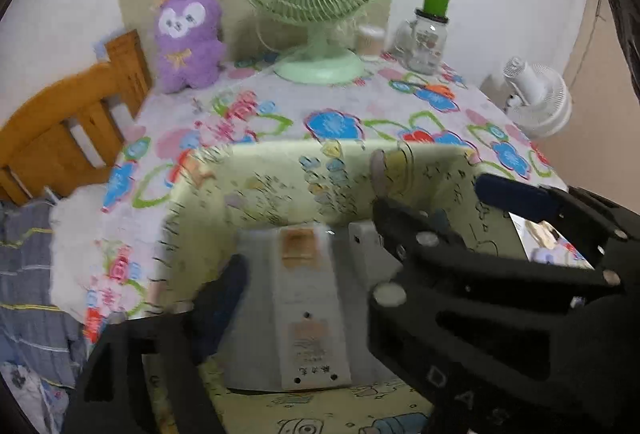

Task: Organize rigid objects
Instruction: 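Lower the device and charger into the yellow box and open both tools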

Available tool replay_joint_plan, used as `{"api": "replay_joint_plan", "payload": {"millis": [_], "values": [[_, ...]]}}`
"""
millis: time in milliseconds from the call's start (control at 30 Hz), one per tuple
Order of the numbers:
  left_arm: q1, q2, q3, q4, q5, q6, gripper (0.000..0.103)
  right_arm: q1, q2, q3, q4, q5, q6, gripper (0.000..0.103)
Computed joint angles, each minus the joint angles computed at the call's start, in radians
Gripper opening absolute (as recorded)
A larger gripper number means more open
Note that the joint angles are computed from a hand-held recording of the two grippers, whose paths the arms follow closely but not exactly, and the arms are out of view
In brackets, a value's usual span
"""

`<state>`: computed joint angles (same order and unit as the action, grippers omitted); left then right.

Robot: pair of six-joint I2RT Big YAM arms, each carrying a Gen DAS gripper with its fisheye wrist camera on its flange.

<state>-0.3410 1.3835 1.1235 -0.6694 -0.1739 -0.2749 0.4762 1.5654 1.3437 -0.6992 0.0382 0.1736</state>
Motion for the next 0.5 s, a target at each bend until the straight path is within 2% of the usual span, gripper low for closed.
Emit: {"api": "replay_joint_plan", "payload": {"millis": [100, 167, 200, 300, 500], "values": [[-0.003, -0.013, -0.002, 0.005, -0.014, 0.006, 0.089, 0.006, -0.024, -0.016, 0.009, 0.006, -0.011, 0.081], [-0.002, -0.013, 0.004, -0.011, -0.013, -0.005, 0.090, 0.015, -0.045, -0.034, 0.024, 0.044, -0.013, 0.091], [-0.003, -0.015, 0.005, -0.014, -0.017, -0.006, 0.090, 0.017, -0.053, -0.041, 0.032, 0.062, -0.016, 0.092], [-0.015, -0.023, 0.003, -0.023, -0.030, -0.005, 0.090, 0.019, -0.080, -0.061, 0.044, 0.087, -0.037, 0.093], [-0.045, -0.042, 0.003, -0.037, -0.048, -0.003, 0.090, 0.005, -0.116, -0.084, 0.041, 0.069, -0.036, 0.093]]}}
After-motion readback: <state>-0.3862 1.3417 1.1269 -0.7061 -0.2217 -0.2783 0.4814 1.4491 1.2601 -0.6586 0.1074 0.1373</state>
